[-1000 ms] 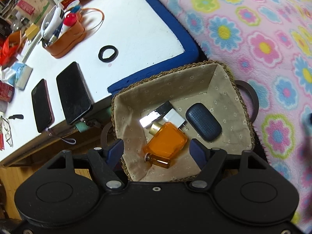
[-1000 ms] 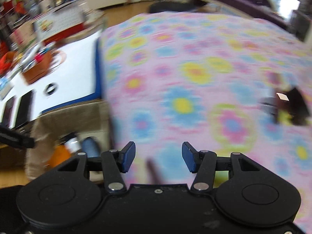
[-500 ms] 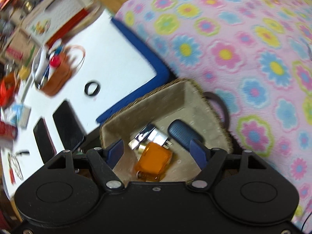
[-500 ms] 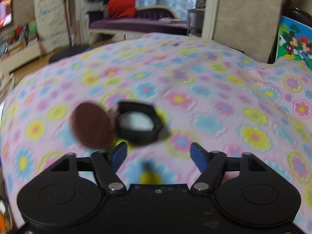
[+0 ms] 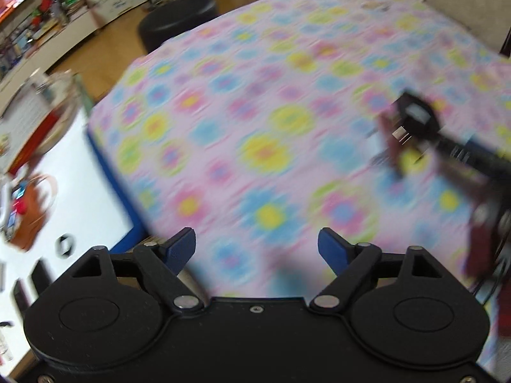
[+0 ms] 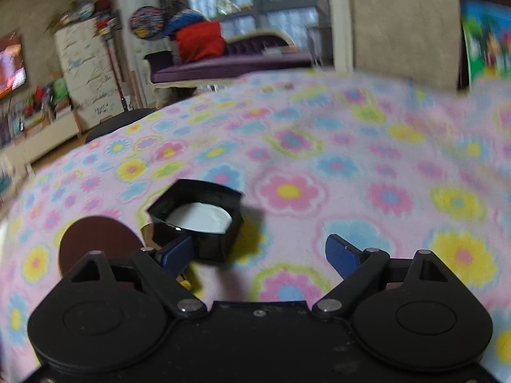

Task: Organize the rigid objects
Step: 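Move both open tools back to the brown compact and black lid, then grasp the brown round compact with the left tool while the right tool grasps the black lid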

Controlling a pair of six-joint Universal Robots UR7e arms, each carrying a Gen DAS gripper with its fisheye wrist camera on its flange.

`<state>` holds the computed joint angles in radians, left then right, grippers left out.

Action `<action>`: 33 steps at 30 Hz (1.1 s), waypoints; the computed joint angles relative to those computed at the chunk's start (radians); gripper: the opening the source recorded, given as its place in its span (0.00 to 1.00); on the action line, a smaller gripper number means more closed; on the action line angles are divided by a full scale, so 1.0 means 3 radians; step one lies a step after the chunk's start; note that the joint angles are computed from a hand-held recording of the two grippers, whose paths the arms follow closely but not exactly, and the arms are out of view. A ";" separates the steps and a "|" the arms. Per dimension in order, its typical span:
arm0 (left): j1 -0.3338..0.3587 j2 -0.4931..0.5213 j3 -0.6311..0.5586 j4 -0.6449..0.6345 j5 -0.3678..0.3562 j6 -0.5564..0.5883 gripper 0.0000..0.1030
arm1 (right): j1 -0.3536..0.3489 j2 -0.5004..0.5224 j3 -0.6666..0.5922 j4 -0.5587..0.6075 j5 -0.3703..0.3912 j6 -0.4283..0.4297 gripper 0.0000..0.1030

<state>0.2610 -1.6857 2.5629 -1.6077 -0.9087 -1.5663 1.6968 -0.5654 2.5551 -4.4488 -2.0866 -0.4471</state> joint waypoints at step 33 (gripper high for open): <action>0.0944 0.1089 -0.0160 -0.1941 0.0552 0.0395 0.84 | -0.0176 -0.0114 0.0220 -0.0108 0.0227 -0.0108 0.87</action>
<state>0.5441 -1.3591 2.5149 -2.1899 -0.7432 -1.4479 1.6439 -0.5997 2.6211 -4.4812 -2.0185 -0.4796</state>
